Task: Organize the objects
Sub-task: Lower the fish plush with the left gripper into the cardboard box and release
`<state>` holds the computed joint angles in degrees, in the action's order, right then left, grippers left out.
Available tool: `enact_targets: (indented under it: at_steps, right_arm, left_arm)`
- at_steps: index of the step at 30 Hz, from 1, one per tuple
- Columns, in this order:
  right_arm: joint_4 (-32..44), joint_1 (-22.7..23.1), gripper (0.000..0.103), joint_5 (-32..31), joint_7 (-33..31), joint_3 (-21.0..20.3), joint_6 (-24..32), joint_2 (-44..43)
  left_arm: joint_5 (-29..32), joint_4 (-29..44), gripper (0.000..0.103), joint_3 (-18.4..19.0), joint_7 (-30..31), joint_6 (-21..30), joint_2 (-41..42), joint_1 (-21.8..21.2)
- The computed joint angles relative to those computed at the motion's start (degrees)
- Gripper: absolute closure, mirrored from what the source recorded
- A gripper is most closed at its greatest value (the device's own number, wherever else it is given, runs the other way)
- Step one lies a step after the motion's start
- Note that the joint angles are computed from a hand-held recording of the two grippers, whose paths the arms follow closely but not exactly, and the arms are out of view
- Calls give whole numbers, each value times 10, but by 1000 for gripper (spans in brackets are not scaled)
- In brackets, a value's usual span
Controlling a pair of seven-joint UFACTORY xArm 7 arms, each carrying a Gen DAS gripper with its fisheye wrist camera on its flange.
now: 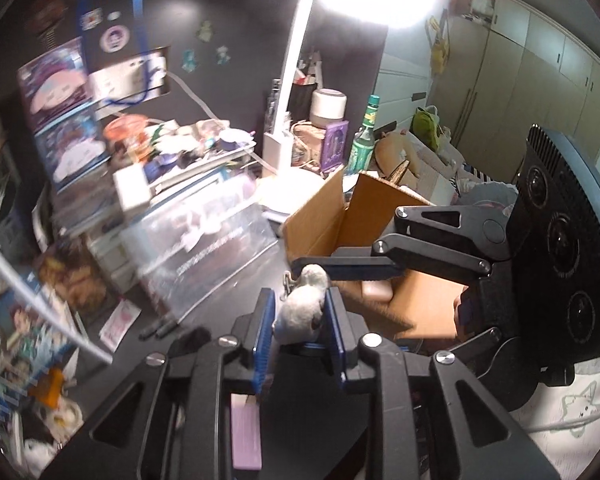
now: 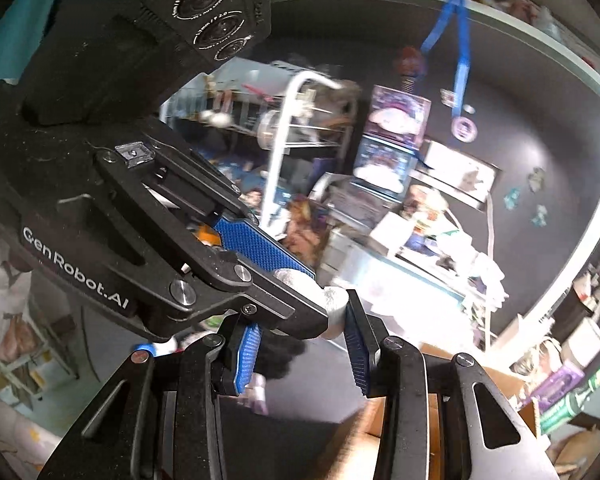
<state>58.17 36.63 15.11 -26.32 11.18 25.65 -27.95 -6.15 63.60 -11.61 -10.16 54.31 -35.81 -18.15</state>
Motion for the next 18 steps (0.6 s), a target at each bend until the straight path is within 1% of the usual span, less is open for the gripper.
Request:
enact_targets:
  at_steps: [4,10,18]
  right_arm:
    - [11,-16,69,2,-1,-21,32,2]
    - [28,-53,69,12,-1,-40,90,16]
    - [46,-89,68,21,-4,-44,151,27]
  left_arm:
    - [2,46,80,-6,7,-16,72,-3]
    - [-10,92,80,-3,15,-33,156,-17]
    - [-24,126,80,1,22,-40,213,-31]
